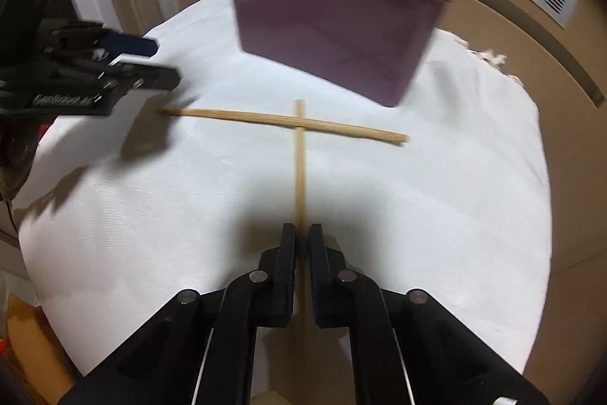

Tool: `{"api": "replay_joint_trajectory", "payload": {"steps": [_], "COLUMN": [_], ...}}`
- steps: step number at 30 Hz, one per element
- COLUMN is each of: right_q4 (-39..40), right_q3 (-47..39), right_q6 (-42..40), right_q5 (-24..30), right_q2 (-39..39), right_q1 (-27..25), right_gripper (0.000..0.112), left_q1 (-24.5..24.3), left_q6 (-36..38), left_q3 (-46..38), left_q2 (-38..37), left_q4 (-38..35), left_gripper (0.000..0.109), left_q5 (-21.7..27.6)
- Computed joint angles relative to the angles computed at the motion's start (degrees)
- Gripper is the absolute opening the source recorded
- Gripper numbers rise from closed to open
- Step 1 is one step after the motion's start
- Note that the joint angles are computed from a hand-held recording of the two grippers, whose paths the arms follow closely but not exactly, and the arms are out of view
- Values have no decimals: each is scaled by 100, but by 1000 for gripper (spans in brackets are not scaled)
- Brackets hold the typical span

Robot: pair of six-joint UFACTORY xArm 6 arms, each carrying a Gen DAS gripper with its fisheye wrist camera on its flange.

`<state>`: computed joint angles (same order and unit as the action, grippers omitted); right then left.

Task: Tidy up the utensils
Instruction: 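Grasp one of the crossed chopsticks on the cloth with the right tool, then grasp the other chopstick with the left tool while the right tool holds its chopstick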

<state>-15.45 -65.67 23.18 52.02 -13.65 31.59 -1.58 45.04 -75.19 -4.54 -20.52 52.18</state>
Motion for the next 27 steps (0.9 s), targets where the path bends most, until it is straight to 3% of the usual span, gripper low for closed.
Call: {"api": "replay_joint_trajectory", "payload": {"steps": [4, 8, 10, 16, 19, 22, 27], "right_q4": [18, 50, 144, 525, 765, 1123, 1569], "right_q3": [163, 358, 496, 917, 1052, 1089, 726], "right_q6": [129, 143, 88, -227, -450, -714, -1277], "right_q5": [-3, -90, -166, -467, -610, -784, -858], "right_q2": [-147, -353, -488, -861, -999, -1045, -741], "right_q1": [-320, -446, -526, -660, -720, -831, -855], "right_gripper": [6, 6, 7, 7, 12, 21, 21], "left_q1": [-183, -479, -688, -1241, -1314, -1305, -885], "left_q6": [744, 820, 793, 283, -168, -343, -613], "left_q3": [5, -265, -506, -941, -1330, -1183, -693], "left_q2": [-33, 188, 395, 904, 1167, 1039, 556], "left_q4": [-190, -75, 36, 723, 911, 1037, 883], "left_gripper": [59, 56, 49, 31, 21, 14, 12], "left_q5": [377, 588, 770, 680, 871, 799, 980]}}
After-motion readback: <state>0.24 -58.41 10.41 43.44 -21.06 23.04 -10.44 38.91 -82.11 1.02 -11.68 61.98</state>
